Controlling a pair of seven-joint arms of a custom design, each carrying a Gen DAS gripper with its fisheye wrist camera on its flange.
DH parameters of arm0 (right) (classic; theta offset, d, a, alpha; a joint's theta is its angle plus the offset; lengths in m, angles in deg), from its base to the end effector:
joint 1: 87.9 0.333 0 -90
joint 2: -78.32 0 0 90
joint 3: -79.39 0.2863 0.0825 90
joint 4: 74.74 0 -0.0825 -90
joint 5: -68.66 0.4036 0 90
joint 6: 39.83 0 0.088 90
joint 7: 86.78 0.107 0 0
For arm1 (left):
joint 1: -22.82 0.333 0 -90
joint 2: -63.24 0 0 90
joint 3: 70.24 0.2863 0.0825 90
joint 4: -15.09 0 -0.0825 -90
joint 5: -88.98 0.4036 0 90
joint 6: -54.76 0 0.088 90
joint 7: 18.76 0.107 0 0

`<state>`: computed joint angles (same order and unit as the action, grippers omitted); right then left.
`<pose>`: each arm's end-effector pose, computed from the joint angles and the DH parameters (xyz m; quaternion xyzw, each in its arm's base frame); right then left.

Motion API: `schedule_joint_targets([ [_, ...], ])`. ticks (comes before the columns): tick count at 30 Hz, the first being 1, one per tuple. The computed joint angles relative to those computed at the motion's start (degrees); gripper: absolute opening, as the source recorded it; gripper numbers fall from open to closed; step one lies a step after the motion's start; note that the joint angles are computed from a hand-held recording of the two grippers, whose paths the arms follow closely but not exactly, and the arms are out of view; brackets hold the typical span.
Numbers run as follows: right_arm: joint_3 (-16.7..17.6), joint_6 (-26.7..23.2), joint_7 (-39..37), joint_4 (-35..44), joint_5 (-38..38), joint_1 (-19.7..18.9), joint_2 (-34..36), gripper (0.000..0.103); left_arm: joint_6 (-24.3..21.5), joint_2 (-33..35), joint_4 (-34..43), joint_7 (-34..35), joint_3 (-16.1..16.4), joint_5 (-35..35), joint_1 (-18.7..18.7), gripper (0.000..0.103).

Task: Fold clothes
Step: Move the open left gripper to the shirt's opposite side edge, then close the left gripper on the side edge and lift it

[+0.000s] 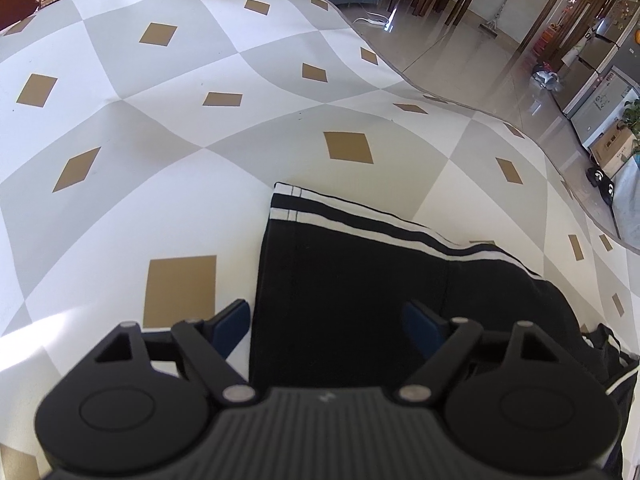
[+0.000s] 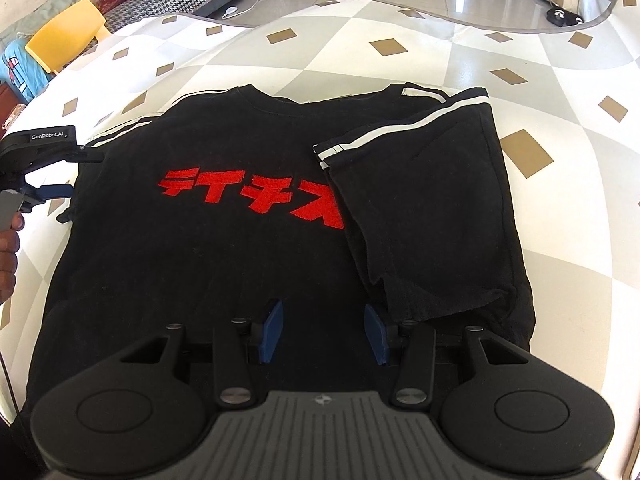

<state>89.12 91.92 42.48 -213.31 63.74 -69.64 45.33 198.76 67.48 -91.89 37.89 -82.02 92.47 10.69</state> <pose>0.3972 0.2157 0.5283 -0.6300 0.7397 -0.1272 0.1995 0.5871 -0.2577 0.5019 -0.7211 0.6323 -0.2667 0.0960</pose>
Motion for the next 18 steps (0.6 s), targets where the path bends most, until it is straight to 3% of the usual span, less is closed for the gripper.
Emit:
schedule_joint_targets([
  [7, -0.1, 0.2, 0.0, 0.1, 0.1, 0.0, 0.2, 0.045, 0.5, 0.1, 0.1, -2.0, 0.1, 0.7, -0.1, 0.038],
  [13, -0.1, 0.2, -0.2, 0.2, 0.0, 0.0, 0.4, 0.046, 0.7, -0.4, -0.5, -4.7, 0.2, 1.2, 0.0, 0.019],
  [18, -0.2, 0.3, -0.1, 0.1, 0.1, 0.0, 0.4, 0.046, 1.3, -0.7, -1.0, -5.1, 0.1, 0.4, 0.1, 0.012],
])
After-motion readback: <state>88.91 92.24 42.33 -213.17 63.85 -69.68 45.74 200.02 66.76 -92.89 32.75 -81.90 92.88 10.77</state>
